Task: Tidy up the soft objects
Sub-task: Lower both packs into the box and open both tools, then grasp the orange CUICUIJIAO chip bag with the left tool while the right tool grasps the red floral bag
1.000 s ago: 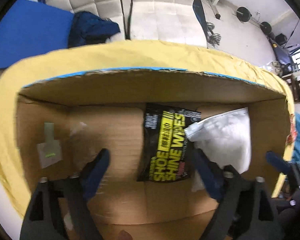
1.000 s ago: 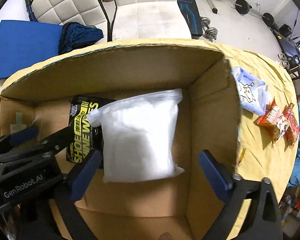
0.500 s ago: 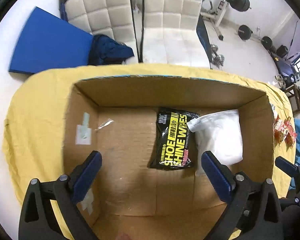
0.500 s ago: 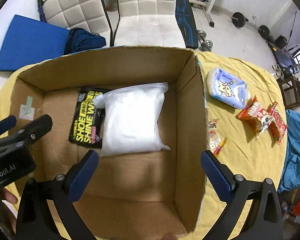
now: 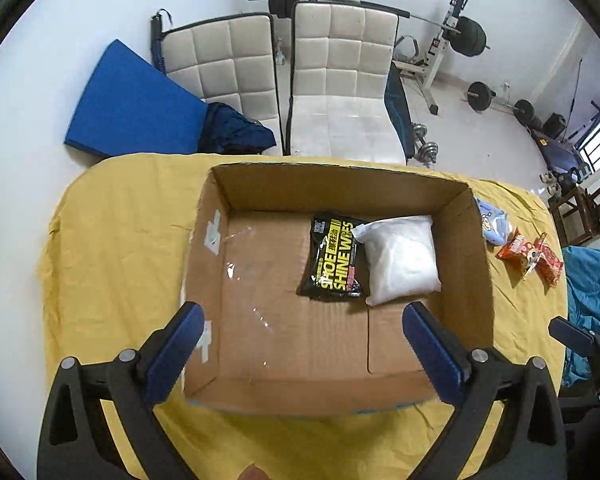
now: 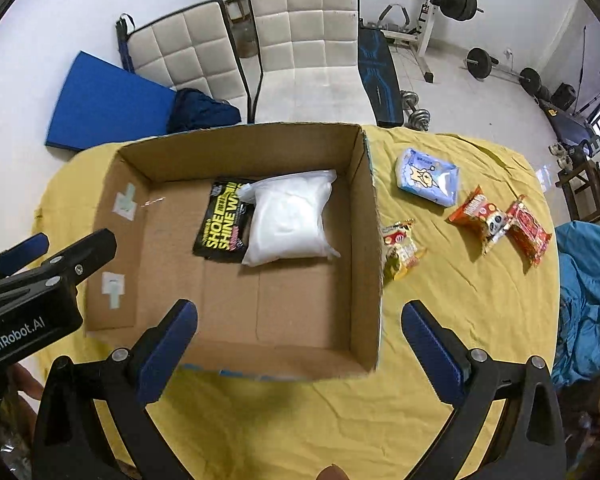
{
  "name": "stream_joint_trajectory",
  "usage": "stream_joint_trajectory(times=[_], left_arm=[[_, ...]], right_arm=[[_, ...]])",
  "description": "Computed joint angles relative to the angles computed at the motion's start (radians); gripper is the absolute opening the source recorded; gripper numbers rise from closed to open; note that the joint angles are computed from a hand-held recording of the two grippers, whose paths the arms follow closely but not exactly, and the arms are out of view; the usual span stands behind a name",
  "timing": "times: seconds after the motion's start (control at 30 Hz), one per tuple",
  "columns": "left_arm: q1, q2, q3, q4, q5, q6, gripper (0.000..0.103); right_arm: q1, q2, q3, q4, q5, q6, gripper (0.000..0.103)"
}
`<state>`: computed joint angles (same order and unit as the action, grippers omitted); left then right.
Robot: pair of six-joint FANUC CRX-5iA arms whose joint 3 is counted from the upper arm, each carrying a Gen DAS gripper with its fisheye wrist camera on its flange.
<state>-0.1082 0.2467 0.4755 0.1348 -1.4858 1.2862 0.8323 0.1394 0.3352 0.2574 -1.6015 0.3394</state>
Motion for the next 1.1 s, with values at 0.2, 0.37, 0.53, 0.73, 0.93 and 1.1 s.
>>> stream_joint_trajectory(times=[0.2,0.37,0.53,0.73,0.93,1.1], left_arm=[[0.002,-0.055,-0.023,-0.004,-0.008,0.009,0.102],[-0.021,-0.079,-0.028,-0.015,-0.010,0.041,0.102],[-0.075,-0.085,-0.018,-0.026,-0.013,0.079,0.102],[-0.219,-0.021,0.060,-0.034,-0.026,0.115,0.102],[-0.367,0.169,0.244,0.046,-0.106,0.208,0.102],[-0.461,0.403,0.489,0.109,-0.196,0.351,0.102]], right_arm=[[0.042,-0.061,-0.028,0.022,-0.002,-0.030,0.103],[0.043,-0.126,-0.086,0.012,0.027,-0.049,0.103],[0.023,-0.235,-0.185,0.006,0.042,-0.082,0.103],[-0.067,-0.415,-0.338,0.024,-0.035,-0.104,0.103],[-0.331,-0.504,-0.430,-0.012,-0.101,0.127,0.103],[-0.644,-0.444,-0.470,-0.090,-0.028,0.547,0.103]])
